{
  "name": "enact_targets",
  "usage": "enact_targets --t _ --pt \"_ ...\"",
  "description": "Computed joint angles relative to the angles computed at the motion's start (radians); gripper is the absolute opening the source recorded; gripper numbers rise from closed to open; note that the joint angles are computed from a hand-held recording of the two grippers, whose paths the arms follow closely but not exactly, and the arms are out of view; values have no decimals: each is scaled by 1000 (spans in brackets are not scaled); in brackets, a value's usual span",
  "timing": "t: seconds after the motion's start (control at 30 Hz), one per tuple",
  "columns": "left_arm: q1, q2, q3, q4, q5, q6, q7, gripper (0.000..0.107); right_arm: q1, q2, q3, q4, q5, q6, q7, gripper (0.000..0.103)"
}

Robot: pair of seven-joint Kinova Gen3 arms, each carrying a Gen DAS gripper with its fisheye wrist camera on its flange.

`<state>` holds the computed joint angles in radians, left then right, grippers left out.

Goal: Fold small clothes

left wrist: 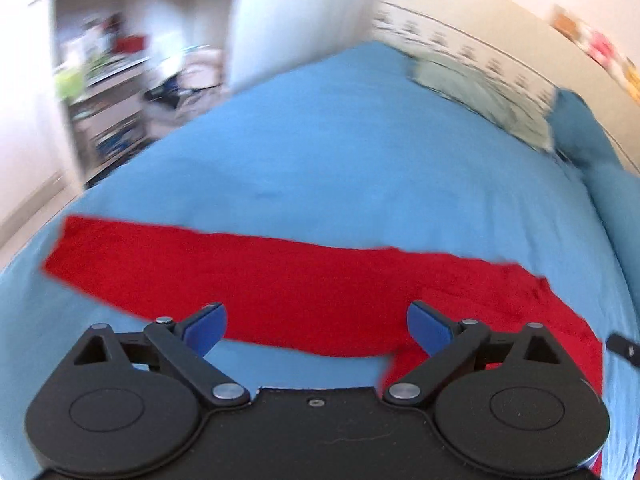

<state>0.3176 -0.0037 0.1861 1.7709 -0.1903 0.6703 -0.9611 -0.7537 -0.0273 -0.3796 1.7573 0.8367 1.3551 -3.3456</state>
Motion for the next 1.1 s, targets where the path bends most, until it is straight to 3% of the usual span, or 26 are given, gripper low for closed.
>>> enact_targets --t 0.3,0.47,0.63,0.73,0.8,0.87,0.97,1.1 --pt "-178 -14 -123 80 119 -32 -142 96 -117 233 68 -210 26 -36 2 103" --pt "-285 70 -172 83 268 -56 -271 69 -170 321 133 -301 6 -55 -14 103" --pt "-360 143 -169 75 386 -81 -387 56 -223 389 193 -362 -25 -64 -24 103" --pt "-358 161 -168 67 381 -102 -378 51 -244 408 226 -375 -41 -79 -9 103" --pt "-334 169 -176 57 331 -107 -335 36 -255 416 244 -379 -43 -89 -7 103" --pt "-316 184 -183 39 286 -101 -292 13 -260 414 256 -370 -43 -104 -11 103" --pt "-321 197 -177 27 280 -106 -289 6 -259 399 266 -349 -40 -126 -23 103" --pt "-270 182 -187 11 185 -101 -212 5 -252 362 264 -310 -25 -140 -42 103"
